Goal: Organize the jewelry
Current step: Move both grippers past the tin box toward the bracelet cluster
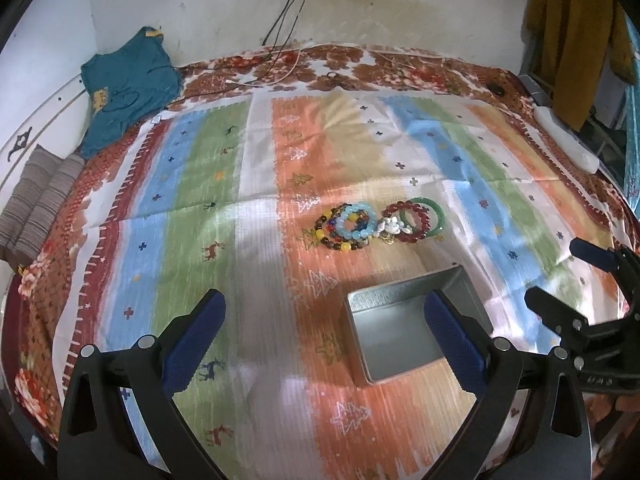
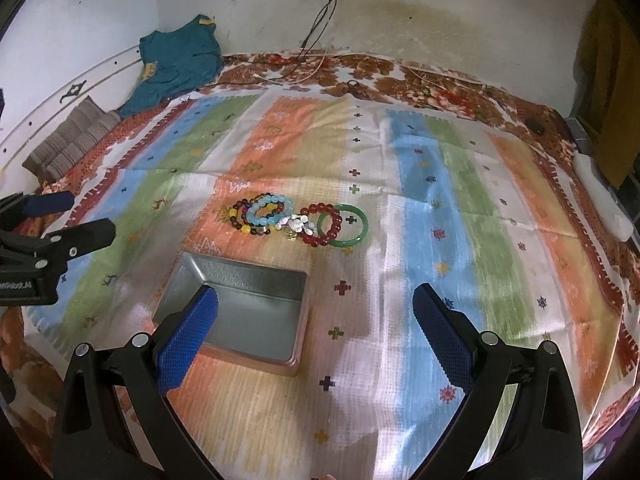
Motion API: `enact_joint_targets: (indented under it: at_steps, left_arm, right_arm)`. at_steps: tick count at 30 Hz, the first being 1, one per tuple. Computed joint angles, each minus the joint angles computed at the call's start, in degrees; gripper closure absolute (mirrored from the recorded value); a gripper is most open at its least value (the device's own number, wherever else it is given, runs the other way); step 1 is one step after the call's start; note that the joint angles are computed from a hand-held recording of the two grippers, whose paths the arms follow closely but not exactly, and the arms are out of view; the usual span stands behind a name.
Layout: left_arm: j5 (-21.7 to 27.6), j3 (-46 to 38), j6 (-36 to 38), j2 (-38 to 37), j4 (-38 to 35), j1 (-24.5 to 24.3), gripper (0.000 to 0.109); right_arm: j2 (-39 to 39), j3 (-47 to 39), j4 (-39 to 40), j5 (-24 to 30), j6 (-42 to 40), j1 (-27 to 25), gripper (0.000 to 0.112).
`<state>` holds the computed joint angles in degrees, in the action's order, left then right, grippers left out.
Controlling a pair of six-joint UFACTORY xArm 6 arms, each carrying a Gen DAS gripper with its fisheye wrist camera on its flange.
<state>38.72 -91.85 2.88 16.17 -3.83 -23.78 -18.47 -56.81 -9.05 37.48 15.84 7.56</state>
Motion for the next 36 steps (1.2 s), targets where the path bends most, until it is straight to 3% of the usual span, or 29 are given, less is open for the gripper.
enact_joint_targets:
  at_steps: [22,36]
  left_arm:
    - [12.5,-24.3,-3.6,17.1,1.3,0.6,0.011]
    - [23.8,-46.4,-5.3,32.1,4.7,0.9,0.011]
  right_arm:
    - [10.3,-8.9,4.7,2.0,-4.2,-1.9,0.014]
    - [17.7,-14.9,6.7,3.8,-5.1,-4.3,0.014]
